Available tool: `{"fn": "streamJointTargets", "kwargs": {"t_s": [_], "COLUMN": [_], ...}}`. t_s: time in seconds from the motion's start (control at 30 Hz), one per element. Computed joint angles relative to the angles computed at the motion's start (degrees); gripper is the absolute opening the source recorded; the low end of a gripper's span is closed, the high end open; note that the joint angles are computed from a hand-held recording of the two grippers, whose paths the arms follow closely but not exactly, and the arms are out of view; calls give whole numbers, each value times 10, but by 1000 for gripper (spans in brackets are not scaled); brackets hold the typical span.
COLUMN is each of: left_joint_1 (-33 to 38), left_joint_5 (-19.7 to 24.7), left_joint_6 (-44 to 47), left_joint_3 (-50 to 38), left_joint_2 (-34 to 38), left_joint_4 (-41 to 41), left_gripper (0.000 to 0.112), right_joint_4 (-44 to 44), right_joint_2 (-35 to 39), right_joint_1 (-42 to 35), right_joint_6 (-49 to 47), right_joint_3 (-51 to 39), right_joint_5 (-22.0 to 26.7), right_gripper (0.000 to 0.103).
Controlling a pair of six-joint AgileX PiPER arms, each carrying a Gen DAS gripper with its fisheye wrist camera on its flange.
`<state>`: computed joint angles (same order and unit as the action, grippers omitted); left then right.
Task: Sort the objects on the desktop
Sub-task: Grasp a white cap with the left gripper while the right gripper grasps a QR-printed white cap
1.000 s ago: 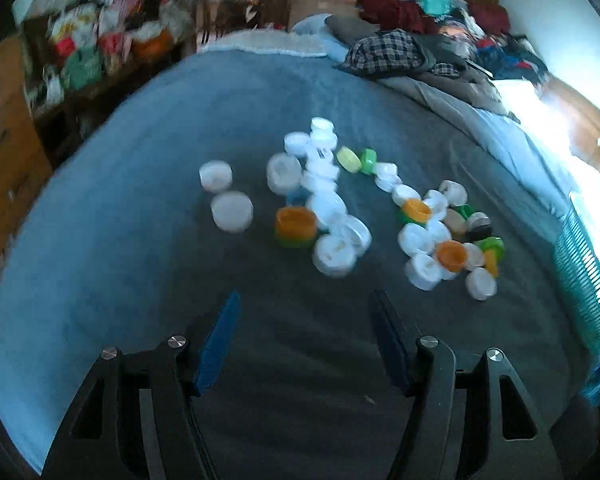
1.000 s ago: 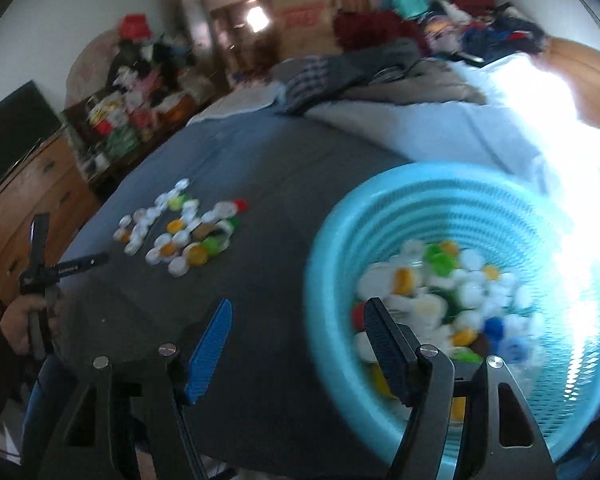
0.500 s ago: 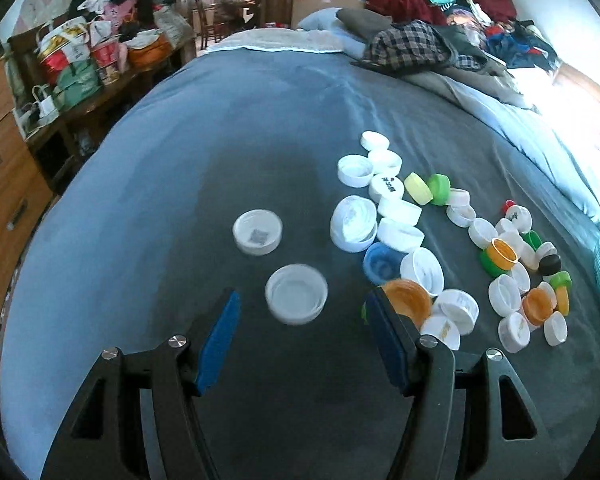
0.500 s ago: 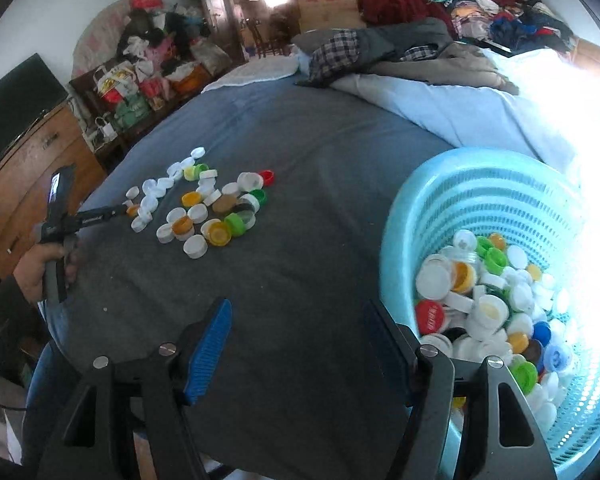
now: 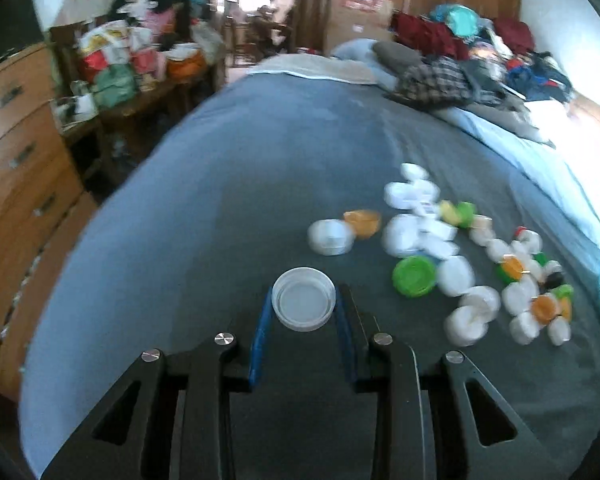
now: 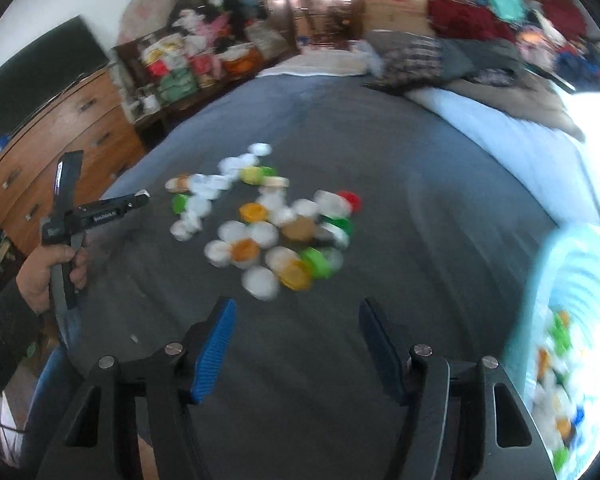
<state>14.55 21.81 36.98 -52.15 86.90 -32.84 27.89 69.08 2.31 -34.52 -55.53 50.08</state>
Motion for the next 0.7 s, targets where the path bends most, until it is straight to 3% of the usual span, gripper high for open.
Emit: {"fn": "streamJointTargets", "kwargs": {"t_s": [0.17,0.27,0.4,0.47,0.7], "left_joint_1": [57,63,86,98,113], "left_joint_5": [5,-5,23,36,62], "left_joint_6": [125,185,234,250,269], "left_joint_3": [22,39,39,38,27], "left_joint_2": [27,25,36,39,56], "left_joint_4": [-134,-197,-254,-271,-297], "left_gripper": [26,26,26,26,26], "right_joint_4": [-38,-37,6,6,-98], "right_joint_2": [107,194,321,388,581], "right_joint_1": [176,242,281,302,340], "right_joint_6": [56,60,65,77,219], "right_joint_3": [-80,-157,-282,-351,-590], "right_joint_5": [-66,-77,-46,-27,44], "right_gripper": [69,64,51,50,48]}}
